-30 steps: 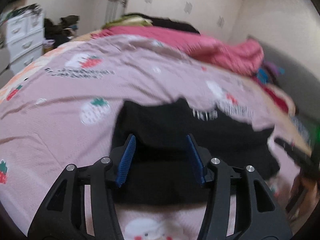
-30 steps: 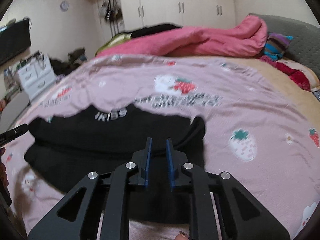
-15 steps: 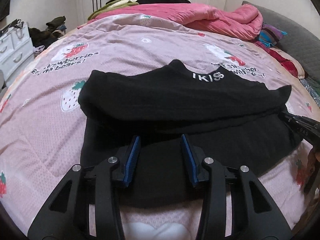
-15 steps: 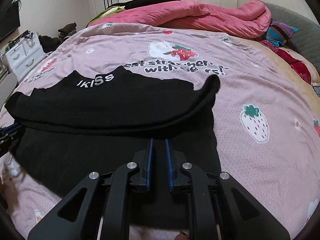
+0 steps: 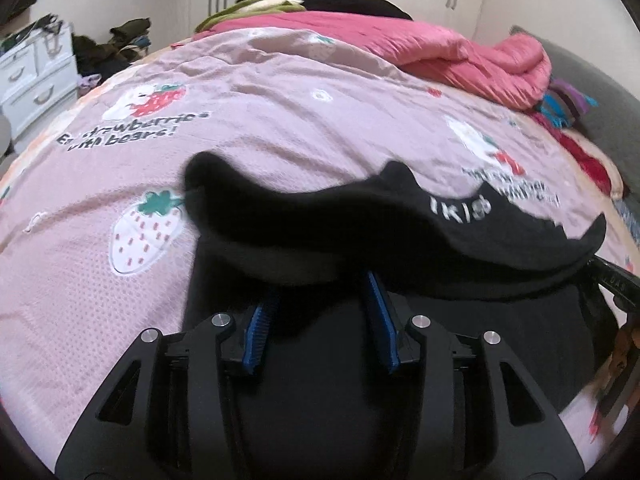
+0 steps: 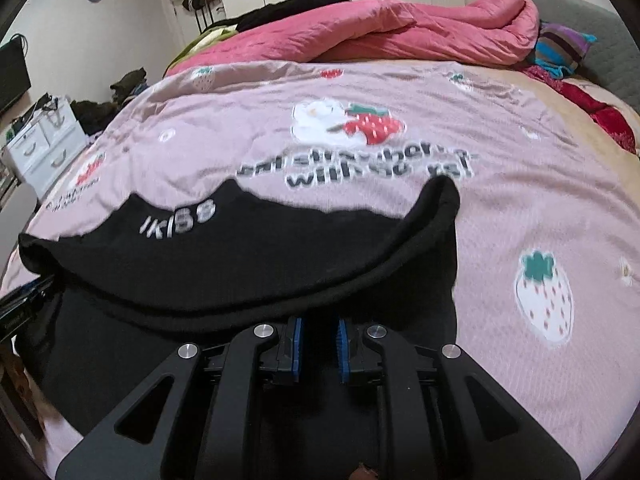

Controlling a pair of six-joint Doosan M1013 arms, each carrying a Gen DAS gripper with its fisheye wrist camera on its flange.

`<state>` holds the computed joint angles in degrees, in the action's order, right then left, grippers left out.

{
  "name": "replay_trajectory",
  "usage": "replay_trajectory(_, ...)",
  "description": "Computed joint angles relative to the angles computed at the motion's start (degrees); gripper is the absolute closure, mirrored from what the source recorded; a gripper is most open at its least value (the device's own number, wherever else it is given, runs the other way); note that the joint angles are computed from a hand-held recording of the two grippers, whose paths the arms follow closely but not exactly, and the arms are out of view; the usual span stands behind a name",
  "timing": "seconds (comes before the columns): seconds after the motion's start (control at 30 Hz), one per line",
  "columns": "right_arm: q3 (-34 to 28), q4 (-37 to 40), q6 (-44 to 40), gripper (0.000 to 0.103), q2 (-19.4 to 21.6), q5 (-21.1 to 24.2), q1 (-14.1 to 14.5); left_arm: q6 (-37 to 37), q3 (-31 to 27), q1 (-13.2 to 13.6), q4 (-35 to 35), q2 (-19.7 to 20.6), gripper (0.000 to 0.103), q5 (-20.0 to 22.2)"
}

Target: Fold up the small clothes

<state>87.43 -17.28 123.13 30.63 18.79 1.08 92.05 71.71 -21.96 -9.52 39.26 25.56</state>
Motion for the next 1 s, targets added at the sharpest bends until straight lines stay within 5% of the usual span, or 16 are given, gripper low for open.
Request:
replay_trajectory(0.27, 0.1, -5.2, 7.8, 0.089, -0.2, -2.5, -1.1, -7.7, 0.8, 1.9, 1.7, -0.7, 0.065, -3.0)
replay_trajectory(0.33, 0.6, -8.0, 10.5, 0.08, -0.7, -2.3, -1.3, -9.5, 0.9, 2.3, 2.5, -0.8, 0.062, -2.8)
replay_trajectory(0.4, 0.7, -12.3, 13.6, 0.056, -1.0, 0.0, -1.3, -9.8, 0.8, 2.8, 1.3, -0.7, 0.058, -1.8)
replay_trajectory(0.43, 0.8, -13.6, 14.3, 0.056, -1.0, 1.1, -1.4, -8.6, 0.7, 3.1, -0.7, -0.7, 0.057, -1.1)
replay_trajectory(0.67, 1.1, 0.3, 1.6, 0.052, -0.6, 3.2, -3.1, -1.2, 1.1, 4.2, -11.2, -0.3, 0.055, 1.5)
replay_trajectory(0.73, 1.4, 3.1, 0.1, 0.052, -0.5, 2.5, -3.4, 2.0, 1.1, 4.4, -14.9, -0.2, 0.066, 2.0)
replay_trajectory(0.8, 1.6, 8.8, -4.1, 0.06, -0.6, 1.5, -3.9, 6.6, 0.8, 4.8, -20.1, 0.2, 0.086, 3.1)
replay_trajectory(0.87, 2.0, 18.9, -13.2, 0.091, -0.7, 0.5, -4.5, 6.9, 1.0, 4.6, -20.0, 0.1, 0.09, 2.6)
replay_trajectory(1.0, 3.3, 10.8, -7.5, 0.096, -2.4, -3.6, -3.5, 11.2, 3.4, 4.7, -24.6, -1.7, 0.099, -1.1)
